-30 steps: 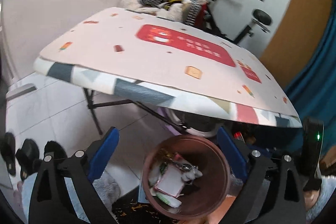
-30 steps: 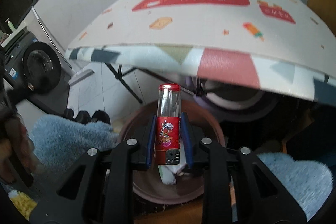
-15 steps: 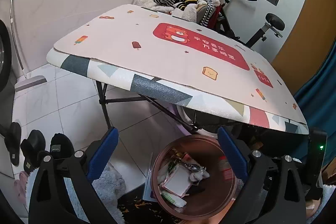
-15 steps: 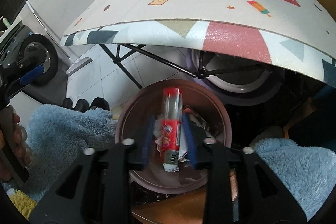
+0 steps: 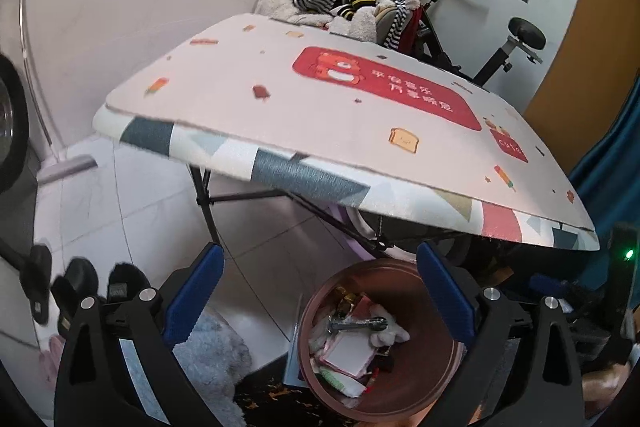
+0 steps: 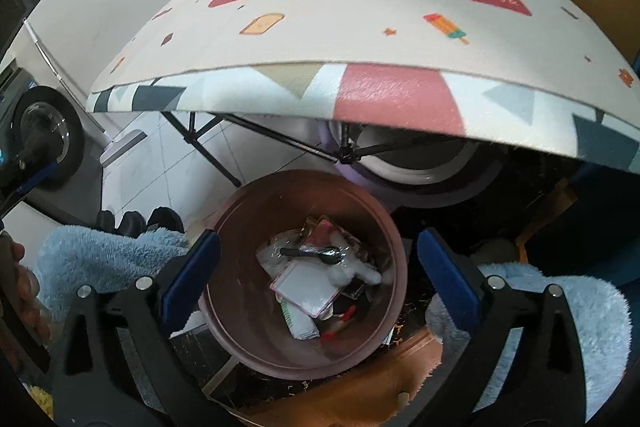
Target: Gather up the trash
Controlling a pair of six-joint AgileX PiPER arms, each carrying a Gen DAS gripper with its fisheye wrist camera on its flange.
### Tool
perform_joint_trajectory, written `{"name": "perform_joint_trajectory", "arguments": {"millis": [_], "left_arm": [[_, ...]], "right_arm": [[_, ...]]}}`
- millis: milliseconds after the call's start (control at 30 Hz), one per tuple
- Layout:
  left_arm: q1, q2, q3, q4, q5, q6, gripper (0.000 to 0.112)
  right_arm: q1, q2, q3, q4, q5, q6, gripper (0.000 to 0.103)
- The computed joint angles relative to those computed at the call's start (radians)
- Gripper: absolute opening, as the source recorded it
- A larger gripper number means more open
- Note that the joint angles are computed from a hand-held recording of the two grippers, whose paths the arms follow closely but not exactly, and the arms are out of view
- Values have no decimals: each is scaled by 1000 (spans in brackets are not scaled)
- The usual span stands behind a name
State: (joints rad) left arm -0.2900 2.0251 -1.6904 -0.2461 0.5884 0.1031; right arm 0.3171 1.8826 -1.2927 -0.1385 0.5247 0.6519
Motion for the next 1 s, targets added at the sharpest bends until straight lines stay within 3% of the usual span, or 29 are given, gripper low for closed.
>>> {"name": "perform_joint_trajectory", "arguments": {"millis": [133, 267, 333, 467, 600, 767, 1000], "left_arm": [[-51, 12, -117, 224, 18, -125, 96], [-63, 18, -245, 240, 31, -117, 97], [-73, 34, -346, 258, 75, -134, 97], [-128, 73, -530, 435, 172, -221, 97], [-149, 29, -524, 443, 116, -208, 97], [-142, 8, -570, 310, 141, -130, 97], [-141, -26, -553, 282, 139, -127, 97]], "right_arm": [[2, -28, -52, -133, 55, 85, 97], [-15, -63, -137, -219, 113, 109, 97], [-23, -77, -195, -255, 149, 110, 97], [-36, -104, -319, -294, 208, 86, 97], [-32, -120, -424, -330, 261, 59, 97], [-17, -146, -500, -383, 296, 58, 97], [5, -179, -515, -415, 308, 63, 97]]}}
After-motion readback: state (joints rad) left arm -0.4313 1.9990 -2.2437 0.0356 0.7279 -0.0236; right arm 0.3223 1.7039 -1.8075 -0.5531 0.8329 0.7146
